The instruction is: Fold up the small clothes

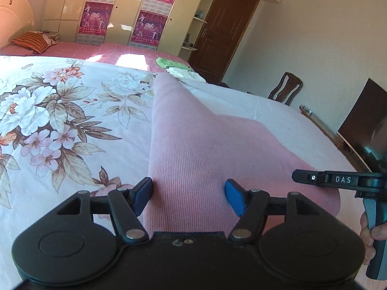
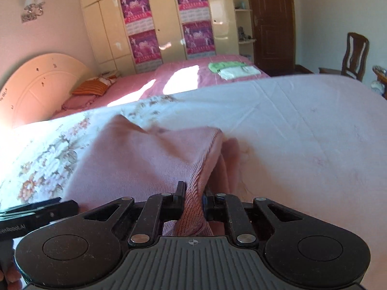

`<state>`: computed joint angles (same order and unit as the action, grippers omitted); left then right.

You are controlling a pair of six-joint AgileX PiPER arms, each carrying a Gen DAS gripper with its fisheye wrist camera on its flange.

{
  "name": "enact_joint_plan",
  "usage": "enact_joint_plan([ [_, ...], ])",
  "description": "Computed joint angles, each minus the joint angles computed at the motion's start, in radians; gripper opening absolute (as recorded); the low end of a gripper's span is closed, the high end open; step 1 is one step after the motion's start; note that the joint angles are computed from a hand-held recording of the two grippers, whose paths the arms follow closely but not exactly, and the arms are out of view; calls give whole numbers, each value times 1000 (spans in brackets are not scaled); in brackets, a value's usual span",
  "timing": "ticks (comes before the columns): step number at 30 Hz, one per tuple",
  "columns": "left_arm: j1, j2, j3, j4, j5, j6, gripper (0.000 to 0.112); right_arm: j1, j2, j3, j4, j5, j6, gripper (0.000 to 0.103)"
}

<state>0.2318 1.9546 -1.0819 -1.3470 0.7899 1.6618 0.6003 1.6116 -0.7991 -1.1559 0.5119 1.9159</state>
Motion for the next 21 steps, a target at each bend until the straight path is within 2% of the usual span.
enact_joint_plan([
  [3,-12,-13,24,-8,-31,60,69,18,25,19,-5,10,43,12],
  [5,-5,-10,3,32,-18,18,69,13,-4,34,11,-9,52,13],
  [6,0,-6,-9,52,-9,-7,69,2,-37,48,46,-31,24,19],
  [7,3,0,-26,76,-1,-37,69,-3,-67,57,84,-39,-5,32],
  [9,5,7,-39,100,3,-64,69,14,-127,89,119,-41,-5,43],
  [12,2,6,-37,112,-5,-67,69,73,-170,108,179,30,-20,43],
  [14,4,14,-41,122,-2,-79,69,107,-190,132,193,55,9,41],
  [16,3,25,-60,153,7,-129,70,117,-204,147,257,47,-24,14],
  [19,-6,18,-57,160,-4,-133,71,127,-201,165,275,36,-23,11],
  [21,-8,14,-56,166,-5,-132,72,155,-194,149,273,94,-20,7],
])
